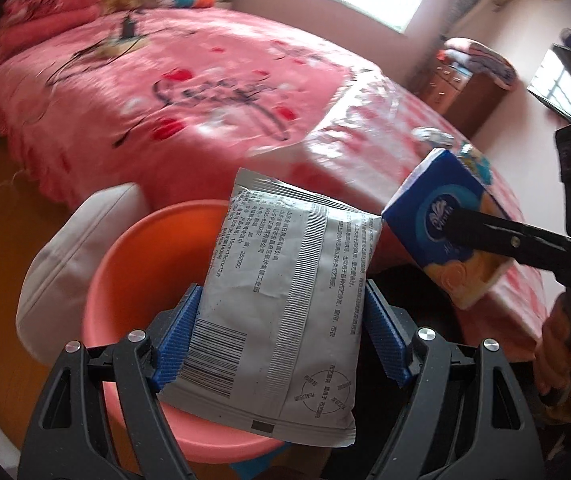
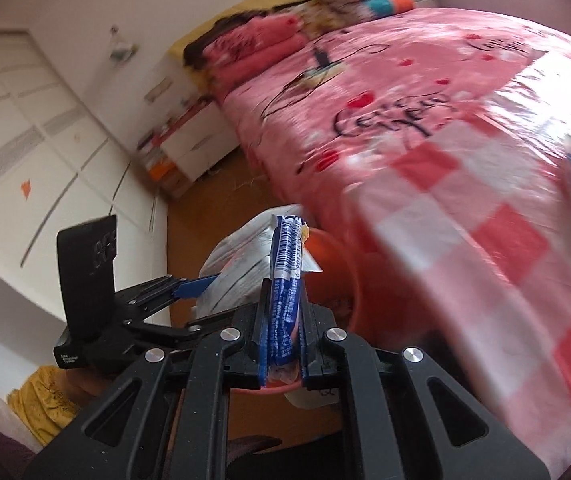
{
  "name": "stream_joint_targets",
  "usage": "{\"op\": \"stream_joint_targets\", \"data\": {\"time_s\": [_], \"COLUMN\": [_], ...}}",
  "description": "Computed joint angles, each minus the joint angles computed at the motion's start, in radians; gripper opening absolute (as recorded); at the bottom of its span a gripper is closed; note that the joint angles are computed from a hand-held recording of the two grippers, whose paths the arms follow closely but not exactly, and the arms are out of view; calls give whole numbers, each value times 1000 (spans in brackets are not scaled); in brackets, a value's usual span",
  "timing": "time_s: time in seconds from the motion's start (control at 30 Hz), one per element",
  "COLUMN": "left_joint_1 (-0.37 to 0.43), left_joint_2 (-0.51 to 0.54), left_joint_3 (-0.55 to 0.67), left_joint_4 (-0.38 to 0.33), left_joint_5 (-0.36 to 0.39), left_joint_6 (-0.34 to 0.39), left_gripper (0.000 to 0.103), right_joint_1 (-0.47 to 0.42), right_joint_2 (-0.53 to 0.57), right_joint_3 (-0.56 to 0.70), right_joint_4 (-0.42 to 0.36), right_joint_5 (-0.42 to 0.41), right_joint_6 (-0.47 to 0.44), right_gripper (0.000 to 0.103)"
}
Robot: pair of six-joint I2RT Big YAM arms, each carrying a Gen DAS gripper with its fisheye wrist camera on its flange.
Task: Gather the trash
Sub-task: 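Carry the mailer bag and snack bag over the orange bucket with both tools, then open both tools to drop the bags into the orange bucket, then move both tools back toward the tissue pack and snack bags on the sheet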
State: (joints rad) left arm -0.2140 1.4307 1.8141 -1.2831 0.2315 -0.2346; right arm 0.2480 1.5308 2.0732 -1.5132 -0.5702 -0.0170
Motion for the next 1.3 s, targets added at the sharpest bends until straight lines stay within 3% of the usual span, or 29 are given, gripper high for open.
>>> {"op": "stream_joint_targets", "data": {"time_s": [0.1,0.17,0.23,0.43,0.57,0.73,0.93,1.17,1.3], "left_joint_1": [16,19,34,53,28,-28,-47,-71,-113], "left_joint_2": [-2,10,13,11,12,35,26,55,92], "left_joint_3": [-28,-27,-31,-23,-15,7,0,65,134], "left_joint_4": [-15,-53,-67,-43,-5,11,68,34,-9], "left_joint_5": [-39,-85,-98,-104,-93,-135,-109,-102,-167], "left_joint_6": [-6,-18,-40,-48,-37,-9,-54,-77,-91], "left_gripper": [79,80,80,84,84,85,85,86,86], "right_joint_1": [45,70,70,29,5,-34,-89,-157,-206], "right_joint_2": [12,30,23,-37,-75,-109,-122,-153,-170], "right_joint_3": [-15,-19,-44,-106,-133,-166,-175,-213,-240], "right_joint_4": [-1,-17,-2,68,119,164,196,259,297], "right_joint_5": [21,62,75,137,179,185,161,115,81], "right_joint_6": [-12,-9,7,29,23,25,59,102,112], "right_gripper": [12,28,69,88,90,92,93,94,95]}}
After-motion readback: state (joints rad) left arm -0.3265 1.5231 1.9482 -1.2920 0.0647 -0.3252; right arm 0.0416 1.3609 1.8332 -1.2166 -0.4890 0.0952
